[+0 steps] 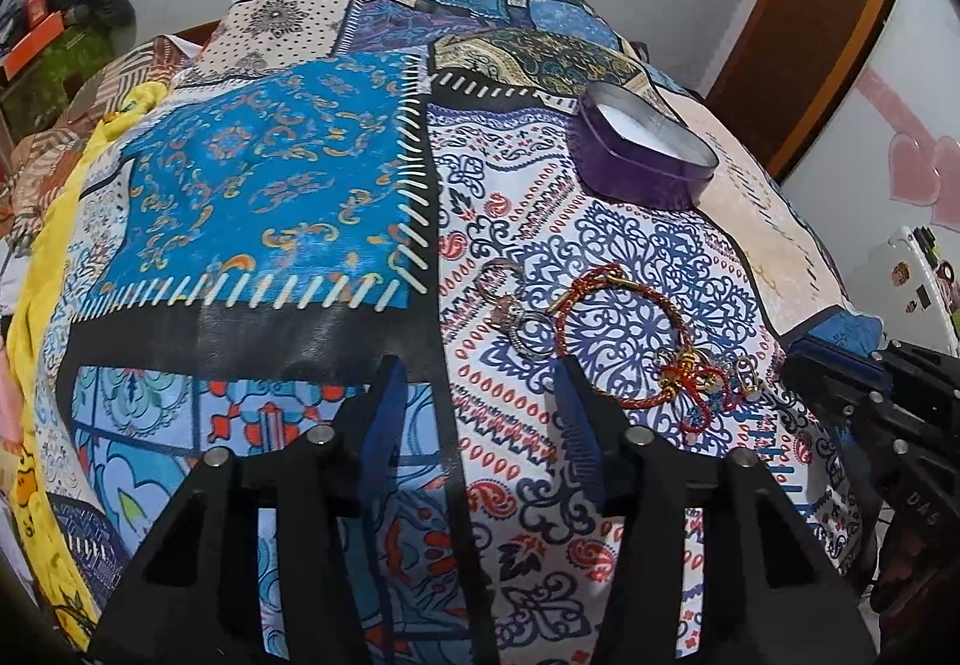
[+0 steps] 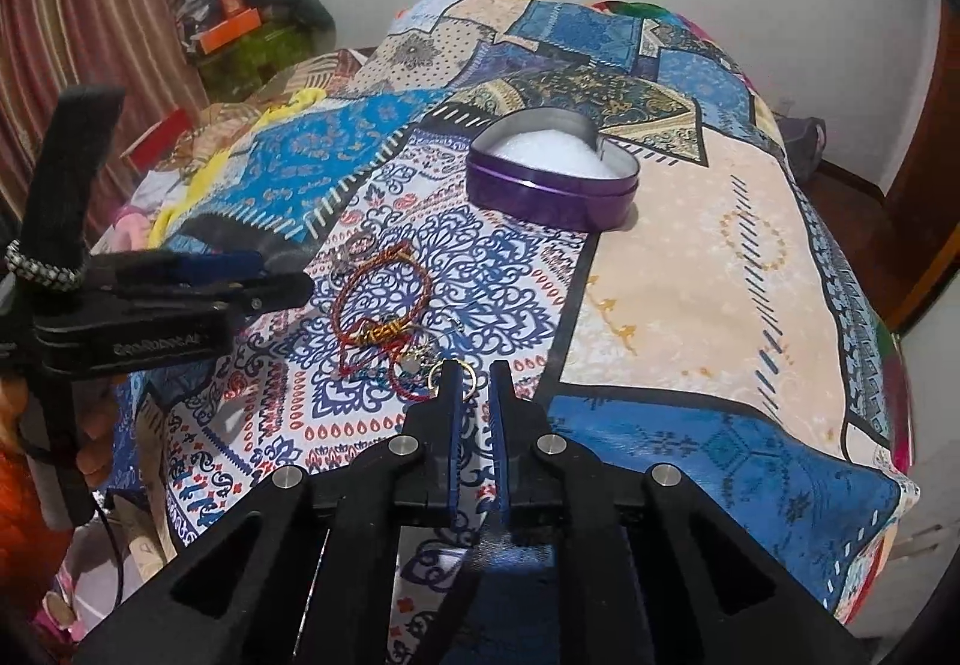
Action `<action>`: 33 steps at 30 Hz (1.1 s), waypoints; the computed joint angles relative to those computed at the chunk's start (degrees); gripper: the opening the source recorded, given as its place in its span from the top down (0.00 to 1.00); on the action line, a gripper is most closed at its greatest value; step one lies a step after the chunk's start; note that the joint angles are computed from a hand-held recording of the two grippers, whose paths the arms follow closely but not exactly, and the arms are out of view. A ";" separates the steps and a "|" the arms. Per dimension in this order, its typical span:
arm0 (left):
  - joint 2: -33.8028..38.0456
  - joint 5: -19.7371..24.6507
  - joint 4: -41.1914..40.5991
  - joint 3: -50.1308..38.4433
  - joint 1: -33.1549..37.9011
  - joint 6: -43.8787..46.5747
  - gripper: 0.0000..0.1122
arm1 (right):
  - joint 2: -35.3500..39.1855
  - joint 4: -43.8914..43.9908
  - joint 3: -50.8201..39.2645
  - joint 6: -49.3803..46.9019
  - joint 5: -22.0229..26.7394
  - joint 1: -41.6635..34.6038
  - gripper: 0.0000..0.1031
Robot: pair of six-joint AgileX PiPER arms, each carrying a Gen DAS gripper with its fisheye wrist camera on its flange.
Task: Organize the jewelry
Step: 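Close the right gripper on the gold ring while the left gripper grasps a silver ring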
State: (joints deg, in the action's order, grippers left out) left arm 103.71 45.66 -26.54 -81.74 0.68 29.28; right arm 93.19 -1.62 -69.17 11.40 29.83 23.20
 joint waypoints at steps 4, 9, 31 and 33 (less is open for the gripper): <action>1.01 0.36 -0.46 -0.57 -0.28 1.10 0.72 | 0.57 9.45 -1.21 -7.60 2.34 -2.47 0.78; 2.91 2.01 -2.52 -2.87 -0.04 2.24 0.74 | 0.29 4.41 -0.56 -2.87 1.41 -1.59 0.61; 6.22 2.80 -5.44 -6.89 0.94 1.98 0.87 | 2.68 2.25 -1.11 -3.63 1.59 0.23 0.93; 5.35 2.56 -5.49 -6.22 1.30 2.04 0.87 | 2.56 0.92 -1.03 -2.38 1.53 0.70 0.93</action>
